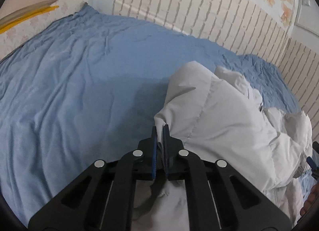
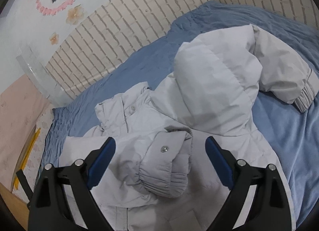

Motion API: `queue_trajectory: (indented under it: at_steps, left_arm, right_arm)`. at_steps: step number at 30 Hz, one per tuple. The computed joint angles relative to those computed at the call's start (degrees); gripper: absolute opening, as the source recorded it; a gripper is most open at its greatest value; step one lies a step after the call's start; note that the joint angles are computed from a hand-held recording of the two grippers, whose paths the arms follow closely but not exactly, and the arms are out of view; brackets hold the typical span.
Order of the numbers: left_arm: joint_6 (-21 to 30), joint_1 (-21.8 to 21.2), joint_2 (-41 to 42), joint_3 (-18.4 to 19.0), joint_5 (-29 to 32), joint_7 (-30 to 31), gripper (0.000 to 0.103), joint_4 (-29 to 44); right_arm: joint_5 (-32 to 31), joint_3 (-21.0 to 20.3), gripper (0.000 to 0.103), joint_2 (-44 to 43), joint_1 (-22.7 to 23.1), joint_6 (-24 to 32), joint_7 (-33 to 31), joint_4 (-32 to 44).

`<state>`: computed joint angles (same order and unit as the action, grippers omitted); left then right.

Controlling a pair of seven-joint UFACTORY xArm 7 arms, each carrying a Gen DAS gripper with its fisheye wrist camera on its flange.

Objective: Fold large clothes

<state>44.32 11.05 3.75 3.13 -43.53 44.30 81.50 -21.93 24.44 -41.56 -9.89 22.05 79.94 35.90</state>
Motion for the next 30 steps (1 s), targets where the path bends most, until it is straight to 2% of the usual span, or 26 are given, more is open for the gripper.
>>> queue_trajectory:
  at_steps: [1,3,5,6,7,8,11,13,14,15,16,17,18,19,21,25,27,29,30]
  left_arm:
    - [-0.9,0.0,-0.3,0.1,0.0,0.0,0.004,-0.2]
    - [-6.2,-0.2,-1.1,0.4,2.3,-1.1,0.0,-1.1]
    - [-11.9,-0.3,-0.6,1.9,6.3,-5.1,0.0,-1.1]
    - [-12.4,0.8,0.3,2.1,7.5,-6.8,0.0,0.1]
    - [-10.6,3.3,2.0,1.6,7.5,-8.4,0.0,2.4]
    - [-9.4,3.3,2.8,2.7,7.1,-9.0,0.0,3.6]
    - [-4.1,4.8,4.4,2.6,4.8,-8.7,0.0,6.1]
    - [4.5,7.3,5.5,0.0,-0.1,-4.5,0.0,8.5]
    - [8.6,7.3,5.8,-0.8,-1.0,-2.5,0.005,9.1]
    - [10.5,6.9,5.6,-1.4,-1.1,-0.7,0.011,8.8]
    - [11.2,6.2,5.2,-1.7,-0.5,0.7,0.038,8.2]
    - [10.6,5.0,4.4,-2.0,1.0,1.3,0.079,6.9]
    - [8.8,3.9,3.3,-2.2,1.9,1.6,0.095,5.2]
    - [7.4,3.2,2.8,-2.0,1.8,1.9,0.1,4.3]
    - [7.5,2.4,2.6,-1.5,2.0,0.7,0.1,4.1]
    - [10.9,2.9,5.6,-0.8,2.7,-2.0,0.1,6.6]
    - [12.2,3.7,5.2,-1.1,1.4,-0.4,0.08,5.2]
    - [11.9,3.4,4.3,-1.4,0.7,1.6,0.037,4.0]
    - [11.7,3.1,3.9,-1.6,0.3,2.0,0.031,3.6]
  right_arm:
    - [-0.1,0.0,0.091,-0.2,0.0,0.0,0.0,0.0]
    - [-0.2,-0.3,0.091,-0.4,0.2,-0.1,-0.6,-0.1]
    - [-0.2,-0.4,0.091,-0.5,0.4,0.1,-1.1,-0.1]
    - [-0.2,-0.4,0.091,-0.5,0.4,0.2,-1.2,-0.1]
    - [0.0,-0.4,0.091,-0.2,0.4,0.3,-1.2,0.1]
    - [0.1,-0.7,0.091,-0.1,0.6,0.1,-1.4,0.0]
    - [-0.3,0.1,0.091,1.7,0.4,0.5,-1.8,1.2]
    - [-0.6,0.5,0.091,3.2,0.7,0.6,-1.9,2.2]
    - [-0.8,0.7,0.091,3.8,0.9,0.5,-1.9,2.6]
    - [-1.2,0.9,0.091,4.2,1.0,0.5,-1.8,3.0]
    - [-1.5,1.0,0.091,4.4,1.0,0.6,-1.7,3.3]
    - [-1.8,0.9,0.091,4.6,1.1,0.6,-1.6,3.5]
    - [-2.1,0.9,0.091,4.6,1.2,0.6,-1.6,3.7]
    - [-2.4,0.9,0.091,4.6,1.2,0.7,-1.4,3.7]
    - [-2.7,0.7,0.091,4.3,1.2,1.0,-1.0,3.6]
    - [-2.4,0.0,0.091,3.5,1.5,1.4,-0.1,2.7]
    - [-2.5,-0.3,0.091,3.3,1.7,1.4,-0.2,2.5]
    - [-2.5,-0.5,0.091,3.4,1.8,1.3,-0.3,2.4]
    - [-2.5,-0.7,0.091,3.5,2.0,1.1,-0.5,2.2]
